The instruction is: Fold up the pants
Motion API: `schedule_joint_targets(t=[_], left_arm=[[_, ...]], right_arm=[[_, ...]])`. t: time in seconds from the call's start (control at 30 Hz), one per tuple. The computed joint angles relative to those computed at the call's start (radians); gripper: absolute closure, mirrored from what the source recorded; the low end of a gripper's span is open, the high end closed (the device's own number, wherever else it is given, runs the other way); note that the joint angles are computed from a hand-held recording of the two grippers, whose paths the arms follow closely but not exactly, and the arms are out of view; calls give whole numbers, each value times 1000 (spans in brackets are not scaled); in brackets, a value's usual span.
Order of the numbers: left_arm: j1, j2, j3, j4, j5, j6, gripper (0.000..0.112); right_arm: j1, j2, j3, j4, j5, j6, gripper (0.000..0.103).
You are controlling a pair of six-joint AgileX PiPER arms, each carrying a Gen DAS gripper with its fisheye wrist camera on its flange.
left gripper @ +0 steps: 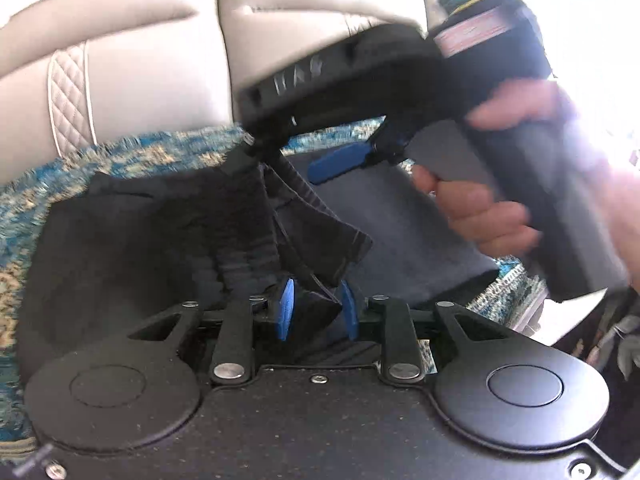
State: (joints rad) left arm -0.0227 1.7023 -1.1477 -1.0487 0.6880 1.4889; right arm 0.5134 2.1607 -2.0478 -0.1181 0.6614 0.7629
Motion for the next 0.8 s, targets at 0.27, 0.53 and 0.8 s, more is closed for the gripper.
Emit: schedule_joint_targets(t=[0.27, 0.53, 0.8], left_arm=[[90, -60, 64, 0, -34, 96, 84], [134, -20, -31, -62, -72, 108, 78], [91, 180, -322, 115, -165, -195, 77]], right_arm=[[-35, 82, -140, 206, 126, -172, 28], [11, 82, -116, -64, 21, 144, 89], [14, 58, -98, -310, 180, 333, 83]])
